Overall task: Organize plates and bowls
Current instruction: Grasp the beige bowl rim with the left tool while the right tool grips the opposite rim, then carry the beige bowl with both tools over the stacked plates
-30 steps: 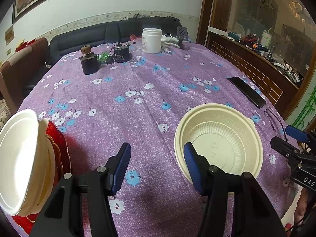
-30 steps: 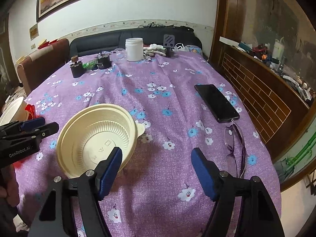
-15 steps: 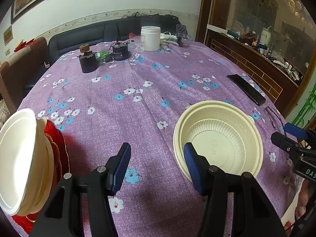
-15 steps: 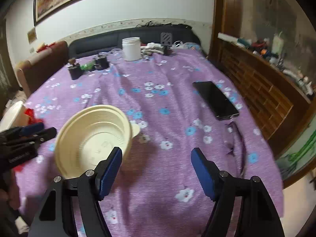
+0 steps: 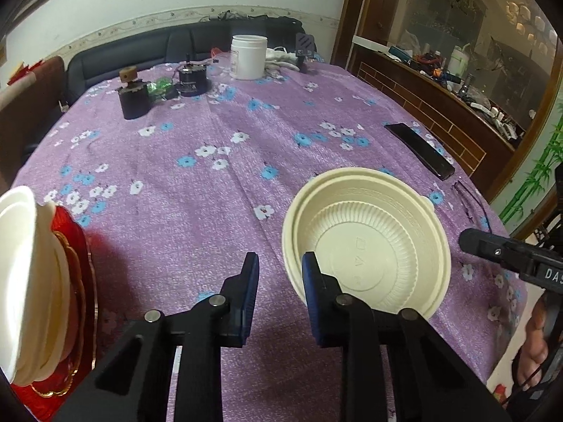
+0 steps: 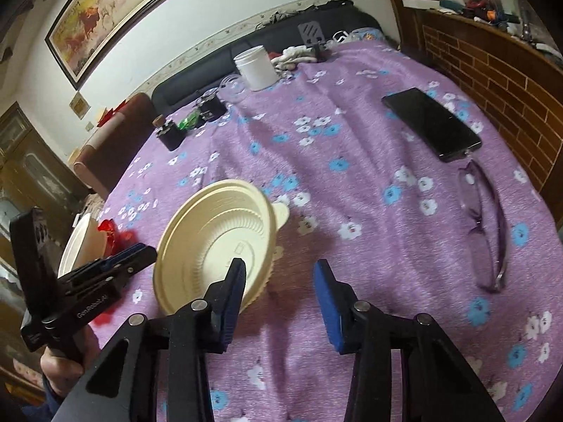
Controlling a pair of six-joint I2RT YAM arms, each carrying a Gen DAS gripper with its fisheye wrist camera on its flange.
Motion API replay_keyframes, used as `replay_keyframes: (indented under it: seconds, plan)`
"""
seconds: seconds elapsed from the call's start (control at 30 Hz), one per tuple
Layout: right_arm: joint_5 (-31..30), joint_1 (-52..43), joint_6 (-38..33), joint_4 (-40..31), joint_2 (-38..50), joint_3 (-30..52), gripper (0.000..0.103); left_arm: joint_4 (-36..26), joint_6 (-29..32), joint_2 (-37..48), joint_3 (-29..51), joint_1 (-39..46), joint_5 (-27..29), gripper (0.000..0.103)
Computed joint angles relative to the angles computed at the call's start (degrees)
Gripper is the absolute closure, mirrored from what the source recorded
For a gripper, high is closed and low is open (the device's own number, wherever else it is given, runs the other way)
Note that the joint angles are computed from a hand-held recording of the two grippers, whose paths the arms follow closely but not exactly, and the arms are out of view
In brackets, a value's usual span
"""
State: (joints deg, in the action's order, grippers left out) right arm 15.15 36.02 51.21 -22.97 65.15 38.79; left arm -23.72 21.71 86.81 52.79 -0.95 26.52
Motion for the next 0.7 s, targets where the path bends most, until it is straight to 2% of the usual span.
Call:
replay_keyframes:
  seconds: [0.13,0.23,0.37,0.43,0.47,0.7]
  plan:
    - [-3.1,-1.2,0.0,3.1,1.2,-0.7,0.064,-0.8,0.3,0.7,0.3,-0.2,1.3,0.079]
    - [-3.9,-1.5,0.2,4.3,3.0,-0.6,0.068,-0.9,0.2,2.0,0.7,-1.0,0.6,0.075]
    - [-4.7,-1.4,0.2,5.5,5.3,-0.4,0.084,-0.2,-0.2,4.0,0.8,-2.4,-0.2,0.072]
    - [-3.9,-0.8,0.2,6.0,6.0,-0.3,0.084,0.5,-0.1,4.0,0.1,-3.0,-0.6,0.074]
    - [-3.4,-0.5,0.0,6.0,6.2,-0.2,0.084,0.9,0.0,3.7,-0.3,-3.2,-0.8,0.08]
    - [-1.3,0.9,-0.7,4.9,7.2,1.1,0.084,4.9,0.2,0.7,-3.6,-4.2,-3.7,0.081]
